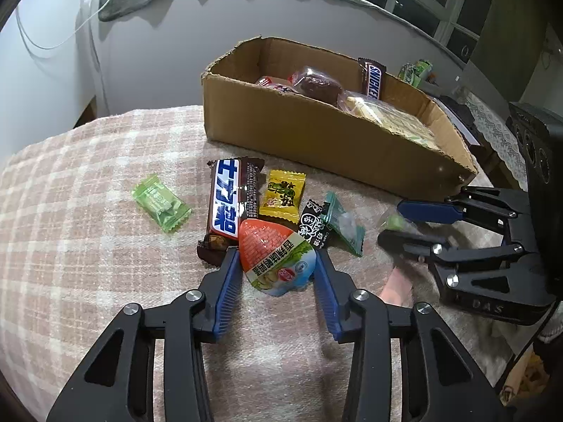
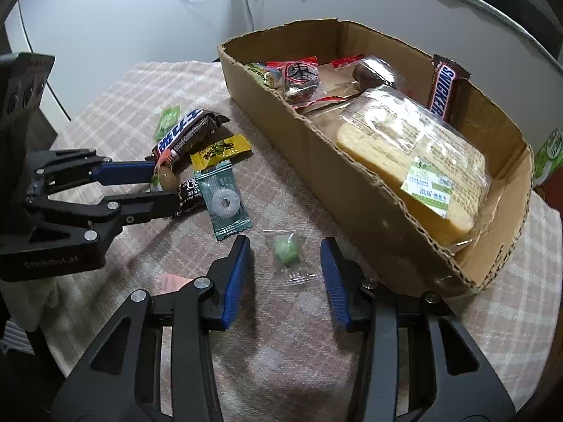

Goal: Organize snacks
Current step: 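Grasp the orange-and-white candy pouch with the left gripper while the right gripper grasps the green candy, then carry both held candies over the box and open both grippers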

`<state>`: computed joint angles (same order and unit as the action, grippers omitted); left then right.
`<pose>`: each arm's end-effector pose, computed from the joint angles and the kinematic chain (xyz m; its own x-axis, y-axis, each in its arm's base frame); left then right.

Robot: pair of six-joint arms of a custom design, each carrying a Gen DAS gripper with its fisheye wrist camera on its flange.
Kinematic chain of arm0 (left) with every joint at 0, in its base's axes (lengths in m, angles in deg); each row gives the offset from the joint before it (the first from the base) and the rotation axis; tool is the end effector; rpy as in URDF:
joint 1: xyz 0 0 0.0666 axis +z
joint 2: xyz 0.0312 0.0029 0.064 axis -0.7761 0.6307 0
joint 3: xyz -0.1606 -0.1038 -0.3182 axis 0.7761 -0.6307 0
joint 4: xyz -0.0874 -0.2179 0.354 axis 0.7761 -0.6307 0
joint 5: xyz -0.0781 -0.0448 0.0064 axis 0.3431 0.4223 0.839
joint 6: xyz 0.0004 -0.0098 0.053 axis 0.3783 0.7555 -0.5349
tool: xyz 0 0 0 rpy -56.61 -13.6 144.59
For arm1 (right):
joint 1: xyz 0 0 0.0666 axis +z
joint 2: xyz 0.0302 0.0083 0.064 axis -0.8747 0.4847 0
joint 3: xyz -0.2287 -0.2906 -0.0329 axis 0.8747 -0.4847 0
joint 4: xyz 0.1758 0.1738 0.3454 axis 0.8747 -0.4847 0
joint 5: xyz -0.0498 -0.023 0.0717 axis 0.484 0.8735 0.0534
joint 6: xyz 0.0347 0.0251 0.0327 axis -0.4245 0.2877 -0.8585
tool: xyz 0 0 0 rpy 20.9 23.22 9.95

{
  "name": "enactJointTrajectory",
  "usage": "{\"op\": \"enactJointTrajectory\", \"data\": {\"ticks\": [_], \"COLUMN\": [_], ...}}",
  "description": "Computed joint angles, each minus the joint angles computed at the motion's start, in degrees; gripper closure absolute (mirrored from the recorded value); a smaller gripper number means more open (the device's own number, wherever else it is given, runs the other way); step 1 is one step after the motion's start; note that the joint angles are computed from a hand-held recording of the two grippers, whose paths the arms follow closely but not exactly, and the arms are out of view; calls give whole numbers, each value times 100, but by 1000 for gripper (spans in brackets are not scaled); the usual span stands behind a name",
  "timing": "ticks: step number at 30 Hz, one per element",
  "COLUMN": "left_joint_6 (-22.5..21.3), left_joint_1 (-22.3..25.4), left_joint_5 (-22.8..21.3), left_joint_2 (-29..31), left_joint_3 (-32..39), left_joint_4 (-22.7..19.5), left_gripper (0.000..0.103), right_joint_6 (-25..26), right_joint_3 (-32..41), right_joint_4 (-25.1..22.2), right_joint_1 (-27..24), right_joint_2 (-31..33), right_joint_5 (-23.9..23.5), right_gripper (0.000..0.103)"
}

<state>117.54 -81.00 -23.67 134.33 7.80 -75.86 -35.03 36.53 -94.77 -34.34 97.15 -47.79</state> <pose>0.3507 -0.1945 0.3630 -0.7952 -0.2155 -0.5668 -0.1266 0.9731 -0.1923 0.4442 0.2344 0.3639 -0.5385 -0.6574 -0.5271 -0.7999 0.5955 0.0744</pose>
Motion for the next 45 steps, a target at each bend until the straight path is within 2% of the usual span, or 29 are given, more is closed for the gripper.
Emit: {"op": "enactJointTrajectory", "data": {"ticks": [1,3,13,31,38,45], "left_joint_6": [-18,-24,79,179,-216,-674], "left_joint_1": [1,-5,-85,-182,-7,115], "left_joint_5": [-14,-32,-111,-294,-467,-685], "left_joint_2": [-8,-37,-222,-611,-536,-220], "left_joint_3": [-9,-32,-125,-118,245,762], "left_joint_4": [-1,-3,-21,-39,-97,98], "left_gripper": [64,65,69,69,69,69], "right_joint_6": [25,108,110,17,-56,-371], "right_joint_3": [-3,-29,-99,-206,39,502], "right_joint_4": [19,43,-40,-9,99,320], "right_joint_1": [19,35,-4,-60,-169,-402], "right_joint_2": [-4,-27,-134,-612,-715,-561], "right_joint_5": [88,186,9,-279,-351,-384], "right_gripper": [73,80,82,82,82,82]}}
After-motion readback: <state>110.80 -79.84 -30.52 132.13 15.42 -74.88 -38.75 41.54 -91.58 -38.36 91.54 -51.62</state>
